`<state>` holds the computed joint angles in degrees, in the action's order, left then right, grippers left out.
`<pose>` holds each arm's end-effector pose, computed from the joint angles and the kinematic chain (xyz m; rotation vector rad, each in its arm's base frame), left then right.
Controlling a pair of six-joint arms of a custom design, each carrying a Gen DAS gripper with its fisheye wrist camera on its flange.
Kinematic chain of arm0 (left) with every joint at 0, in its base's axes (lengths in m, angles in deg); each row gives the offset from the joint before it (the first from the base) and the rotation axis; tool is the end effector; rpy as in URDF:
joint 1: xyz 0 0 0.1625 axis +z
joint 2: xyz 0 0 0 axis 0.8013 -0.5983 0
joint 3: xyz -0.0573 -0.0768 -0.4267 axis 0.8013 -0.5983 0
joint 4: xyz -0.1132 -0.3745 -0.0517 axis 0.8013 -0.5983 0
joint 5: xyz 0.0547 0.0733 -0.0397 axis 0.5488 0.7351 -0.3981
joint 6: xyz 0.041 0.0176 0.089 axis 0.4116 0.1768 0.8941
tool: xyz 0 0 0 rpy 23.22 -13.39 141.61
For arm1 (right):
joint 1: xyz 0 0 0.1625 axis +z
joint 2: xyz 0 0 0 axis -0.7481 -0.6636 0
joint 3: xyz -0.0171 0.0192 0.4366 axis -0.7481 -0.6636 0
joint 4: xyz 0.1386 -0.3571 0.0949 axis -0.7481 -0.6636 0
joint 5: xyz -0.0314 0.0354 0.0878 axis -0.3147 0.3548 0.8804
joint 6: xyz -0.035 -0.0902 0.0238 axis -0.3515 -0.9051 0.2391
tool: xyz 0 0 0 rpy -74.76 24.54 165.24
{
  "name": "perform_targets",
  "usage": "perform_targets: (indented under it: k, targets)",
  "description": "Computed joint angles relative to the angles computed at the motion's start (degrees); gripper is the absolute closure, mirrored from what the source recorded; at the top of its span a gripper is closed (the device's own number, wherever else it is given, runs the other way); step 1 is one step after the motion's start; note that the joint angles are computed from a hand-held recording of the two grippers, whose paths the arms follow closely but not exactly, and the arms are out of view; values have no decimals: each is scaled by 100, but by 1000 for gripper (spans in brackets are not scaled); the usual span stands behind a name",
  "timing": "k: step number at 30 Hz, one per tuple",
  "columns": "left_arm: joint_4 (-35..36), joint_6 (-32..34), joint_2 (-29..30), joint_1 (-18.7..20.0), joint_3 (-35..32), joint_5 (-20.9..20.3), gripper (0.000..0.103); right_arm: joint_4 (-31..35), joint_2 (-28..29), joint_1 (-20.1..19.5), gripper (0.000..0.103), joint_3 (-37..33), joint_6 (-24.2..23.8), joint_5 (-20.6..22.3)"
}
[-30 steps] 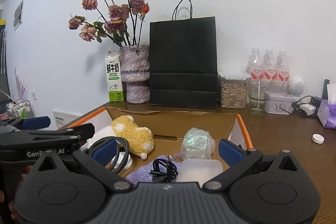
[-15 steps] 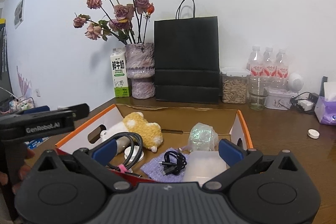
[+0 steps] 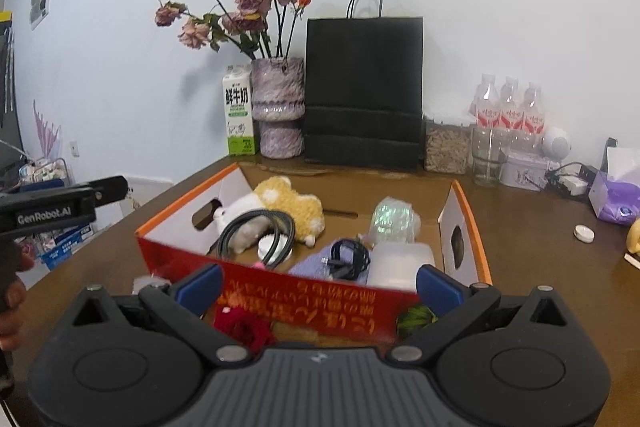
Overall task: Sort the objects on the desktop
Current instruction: 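Move both grippers back out of the box toward the remaining table objects, then grasp the navy zip pouch with the right gripper while the left grasps the white cloth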
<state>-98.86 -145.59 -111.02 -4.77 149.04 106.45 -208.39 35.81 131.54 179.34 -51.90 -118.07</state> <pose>-0.2731 -0.6405 0.0336 0.3884 1.8283 -1.5228 0.0578 -0.6658 0.2416 0.9596 -2.2725 1.1422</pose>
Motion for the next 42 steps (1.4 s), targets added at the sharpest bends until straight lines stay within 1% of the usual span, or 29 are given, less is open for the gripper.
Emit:
perform_targets:
  k: [4, 7, 10, 12, 16, 20, 23, 27, 29, 30, 31, 32, 33, 35, 39, 42]
  targets:
    - [203, -151, -94, -41, 141, -85, 0, 143, -97, -5, 0, 130, -8, -190]
    - [408, -267, -122, -59, 174, -161, 0, 132, -155, -5, 0, 257, -82, -323]
    - [588, -355, -129, -85, 197, -276, 0, 70, -237, -38, 0, 433, -269, -339]
    - [761, -458, -114, -100, 175, -372, 0, 123, -285, -71, 0, 514, -297, -354]
    - [1127, -734, -92, -121, 188, -509, 0, 362, -304, -147, 0, 549, -149, -455]
    - [1479, -1047, -45, -124, 204, -613, 0, 609, -219, -166, 0, 479, 99, -621]
    - [1756, -1324, 4, -115, 207, -680, 0, 809, -63, -109, 0, 298, 311, -864]
    - [2068, -1625, 68, -82, 155, -700, 0, 804, 188, -23, 0, 85, 408, -1228]
    - [2048, -1625, 90, -72, 166, -723, 0, 838, 277, -4, 0, -6, 456, -1351]
    - [1982, -1569, 97, -70, 182, -730, 0, 814, 300, -12, 1, -20, 412, -1331]
    - [1966, -1554, 109, -64, 184, -724, 0, 713, 327, -19, 6, -4, 298, -1308]
    - [2014, -1602, 129, -57, 166, -710, 0, 601, 342, -24, 17, 25, 206, -1290]
    - [2094, -1670, 152, -48, 131, -683, 0, 534, 333, -40, 20, 57, 143, -1219]
    - [2273, -1770, 217, -31, 21, -629, 0, 643, 272, -73, 26, 68, 143, -1097]
    - [2396, -1770, 305, 0, -110, -459, 0, 654, 163, -142, 34, 118, 22, -923]
    - [2451, -1705, 365, 34, -219, -281, 0, 624, 111, -182, 36, 134, -42, -824]
